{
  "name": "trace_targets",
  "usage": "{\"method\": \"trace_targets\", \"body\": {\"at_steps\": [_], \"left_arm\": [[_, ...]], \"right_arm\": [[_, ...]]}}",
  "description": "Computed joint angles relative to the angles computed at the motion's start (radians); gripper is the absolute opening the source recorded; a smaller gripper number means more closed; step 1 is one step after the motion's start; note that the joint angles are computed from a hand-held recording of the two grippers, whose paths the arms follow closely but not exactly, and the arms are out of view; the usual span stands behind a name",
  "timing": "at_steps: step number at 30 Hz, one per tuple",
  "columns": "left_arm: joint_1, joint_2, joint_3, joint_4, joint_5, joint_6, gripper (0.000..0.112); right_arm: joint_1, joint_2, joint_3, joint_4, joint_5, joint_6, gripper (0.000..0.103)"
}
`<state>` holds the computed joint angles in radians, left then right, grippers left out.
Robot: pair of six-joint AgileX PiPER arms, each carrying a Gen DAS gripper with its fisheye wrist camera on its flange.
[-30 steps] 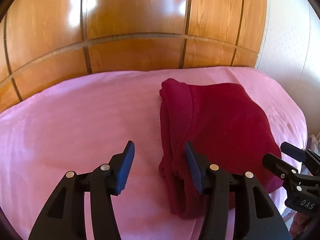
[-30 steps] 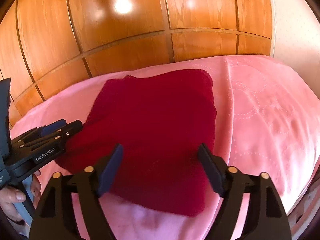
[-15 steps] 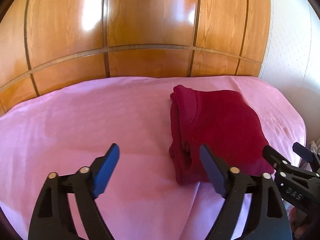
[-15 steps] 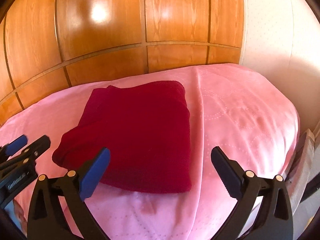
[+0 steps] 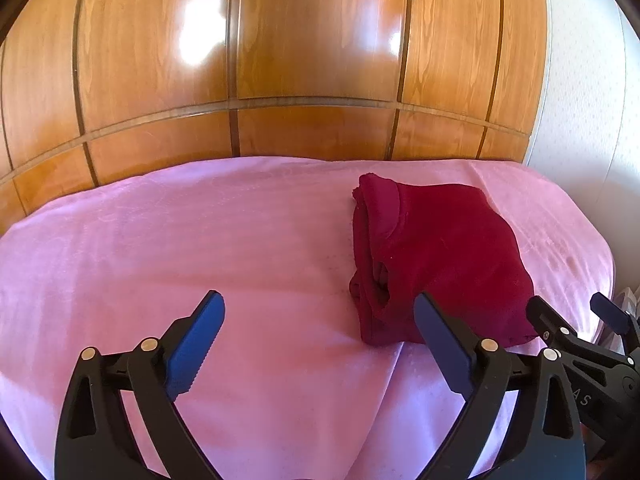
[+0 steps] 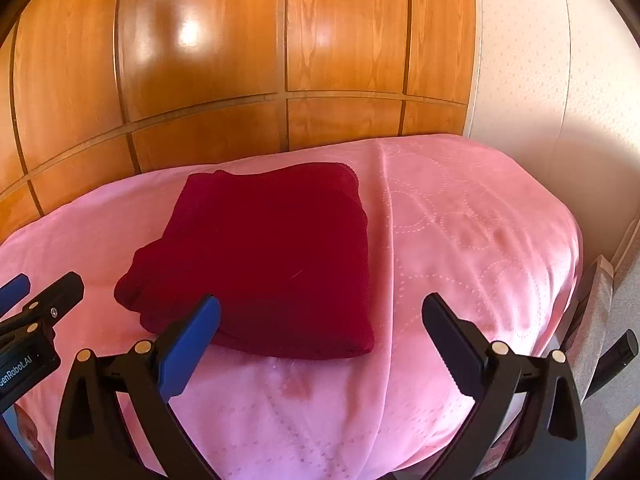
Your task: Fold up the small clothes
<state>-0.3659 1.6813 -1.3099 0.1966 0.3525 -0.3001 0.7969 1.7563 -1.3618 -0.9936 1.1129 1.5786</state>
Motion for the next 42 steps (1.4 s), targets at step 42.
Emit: {"method": "trace_targets", "body": {"at_steps": [42], "left_arm": [[0.007,-0.019,0.011,0.033,-0.025,-0.033,0.098]], "right_arm": [[-0.013,0.003,0.001,-0.002,-0.041,-0.001,0.101]]}}
